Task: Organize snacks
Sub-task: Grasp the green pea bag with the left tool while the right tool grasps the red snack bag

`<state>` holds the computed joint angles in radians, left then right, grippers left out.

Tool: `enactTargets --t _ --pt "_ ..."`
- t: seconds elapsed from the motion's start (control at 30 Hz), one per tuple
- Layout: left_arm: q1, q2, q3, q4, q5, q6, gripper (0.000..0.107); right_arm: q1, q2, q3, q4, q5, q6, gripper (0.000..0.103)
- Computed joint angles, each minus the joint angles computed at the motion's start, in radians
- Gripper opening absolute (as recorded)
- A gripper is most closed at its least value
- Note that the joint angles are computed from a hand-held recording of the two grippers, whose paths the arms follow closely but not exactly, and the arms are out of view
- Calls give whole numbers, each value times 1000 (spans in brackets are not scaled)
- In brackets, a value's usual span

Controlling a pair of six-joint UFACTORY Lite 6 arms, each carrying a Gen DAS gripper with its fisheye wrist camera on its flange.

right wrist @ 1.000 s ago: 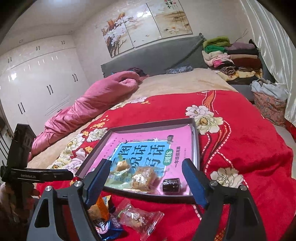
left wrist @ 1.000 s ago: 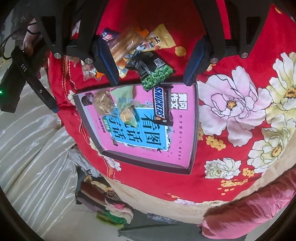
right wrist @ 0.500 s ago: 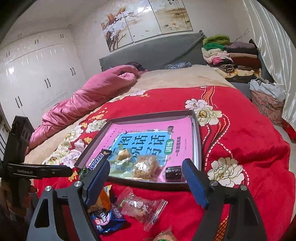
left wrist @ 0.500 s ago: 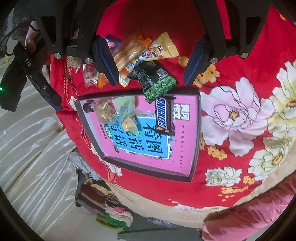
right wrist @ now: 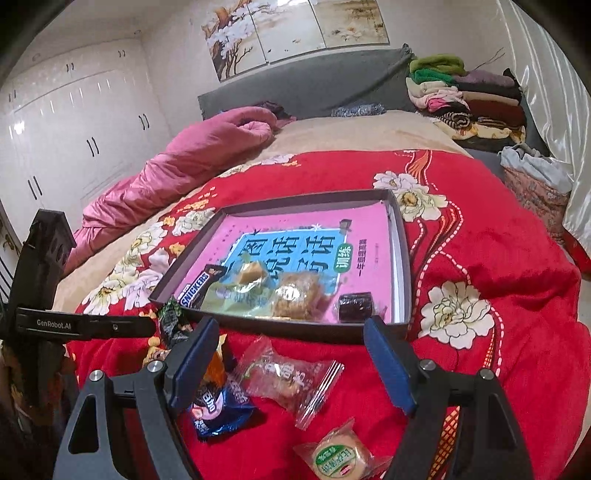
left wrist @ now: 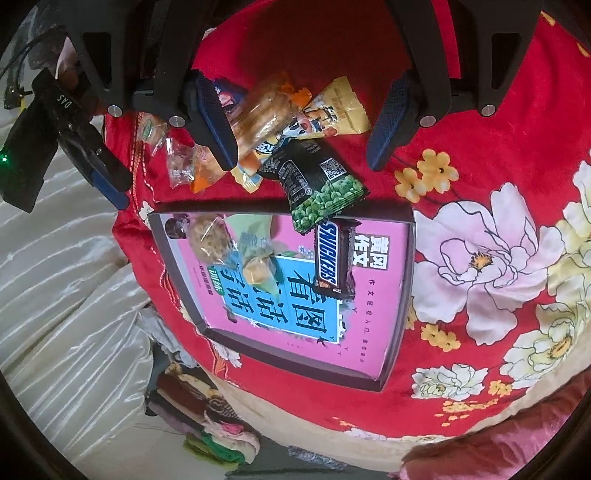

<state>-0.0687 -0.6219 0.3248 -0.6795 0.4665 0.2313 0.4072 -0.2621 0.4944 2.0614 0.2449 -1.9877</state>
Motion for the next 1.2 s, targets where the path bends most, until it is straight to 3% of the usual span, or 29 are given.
enactTargets --t 0.63,0.73,0.87,1.2 --pt "-21 97 16 -28 -32 -25 74 47 87 18 -136 -50 139 81" --pt "16 135 23 -161 -13 98 74 50 117 33 -192 -58 196 81" --pt "18 169 29 -216 -20 141 74 39 176 57 -314 -40 320 81" --pt "13 250 40 -350 -44 259 74 36 312 126 -348 -19 362 81"
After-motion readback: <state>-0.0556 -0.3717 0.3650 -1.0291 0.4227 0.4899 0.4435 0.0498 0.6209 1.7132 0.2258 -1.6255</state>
